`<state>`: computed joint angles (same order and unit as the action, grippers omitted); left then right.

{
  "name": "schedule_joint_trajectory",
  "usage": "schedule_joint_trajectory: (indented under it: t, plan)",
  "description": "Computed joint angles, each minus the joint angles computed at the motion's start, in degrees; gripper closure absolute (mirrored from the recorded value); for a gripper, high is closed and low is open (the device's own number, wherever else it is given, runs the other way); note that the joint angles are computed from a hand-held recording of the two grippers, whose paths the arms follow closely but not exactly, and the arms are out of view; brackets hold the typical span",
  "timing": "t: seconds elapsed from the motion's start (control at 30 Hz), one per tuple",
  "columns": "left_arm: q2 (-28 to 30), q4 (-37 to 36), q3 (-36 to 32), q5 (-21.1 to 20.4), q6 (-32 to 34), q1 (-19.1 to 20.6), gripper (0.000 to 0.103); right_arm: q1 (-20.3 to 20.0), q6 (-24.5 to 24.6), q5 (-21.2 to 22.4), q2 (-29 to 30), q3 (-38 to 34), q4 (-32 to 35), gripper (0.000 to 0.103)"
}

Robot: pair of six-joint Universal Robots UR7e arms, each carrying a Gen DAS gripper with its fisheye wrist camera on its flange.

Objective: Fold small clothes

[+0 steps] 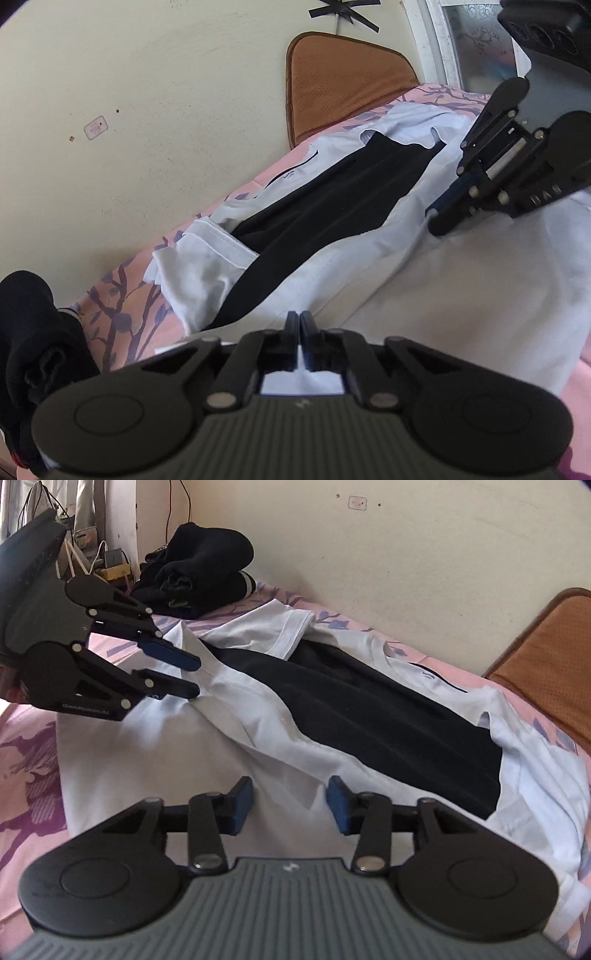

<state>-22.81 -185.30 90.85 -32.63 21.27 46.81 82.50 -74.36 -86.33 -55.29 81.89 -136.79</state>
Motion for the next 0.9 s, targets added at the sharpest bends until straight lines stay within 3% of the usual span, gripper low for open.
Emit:
schedule_joint_trajectory:
  t: [0.13, 0.27, 0.33, 0.37, 0.4, 0.47, 0.53, 0.57, 0.67, 0.73, 0.8, 0.83, 0.9]
  plan:
    - [0.35, -4.70, -1.36, 0.39, -0.09, 0.85, 0.100, 0.14, 4.09, 6.26, 0.33, -1.56, -1.37, 0.098]
    - [-0.87, -1.72, -2.16, 0.78, -7.50, 2.09, 0.099, 0.72, 4.54, 3.74, 2.22, -1.88, -3.93, 0.096]
    - [-1.96, -1.09, -0.88, 1.00, -10.09, 2.11, 0.096, 0.51, 3.86, 1.42, 2.81, -1.81, -3.65, 0.087]
    - [-2.53, -1.06, 0.03, 1.61, -11.24, 1.92, 0.096, 0.39, 4.22, 0.18, 2.75, -1.58, -3.93, 0.077]
    - [-3.33, -0.98, 1.25, 2.22, -12.90, 1.67, 0.096, 0.00, 5.35, 0.70, 2.13, -0.88, -4.90, 0.076]
    - [-6.12, -0.60, 5.13, 2.36, -18.29, 1.01, 0.092, -1.39, 7.47, 5.37, -0.22, -0.10, -2.82, 0.075]
    - [-8.53, -3.05, 9.19, 2.12, -21.92, 0.19, 0.081, -3.03, 9.02, 10.47, -2.98, 1.48, -1.30, 0.070]
    - [-9.25, -4.84, 10.67, 1.59, -22.77, -0.08, 0.080, -3.60, 9.57, 11.57, -3.82, 1.96, -0.39, 0.067]
    - [-10.16, -5.21, 11.45, -4.29, -24.81, 0.31, 0.085, -4.14, 13.40, 9.39, -3.18, 1.21, 2.50, 0.067]
    - [-8.22, -3.06, 8.61, -6.19, -25.25, 0.76, 0.086, -4.20, 17.16, 6.35, -1.10, -0.18, 0.59, 0.068]
    - [-5.97, 1.55, 5.16, -4.50, -25.46, 1.26, 0.086, -5.24, 21.13, 6.94, 0.07, -1.06, -5.50, 0.078]
    - [-4.87, 4.85, 3.69, -1.29, -27.47, 1.34, 0.086, -5.52, 25.88, 6.20, -0.18, -1.31, -7.70, 0.077]
    - [-5.76, 6.59, 4.85, 1.09, -31.84, 1.23, 0.086, -7.25, 28.83, 9.19, -2.77, 0.06, -10.45, 0.074]
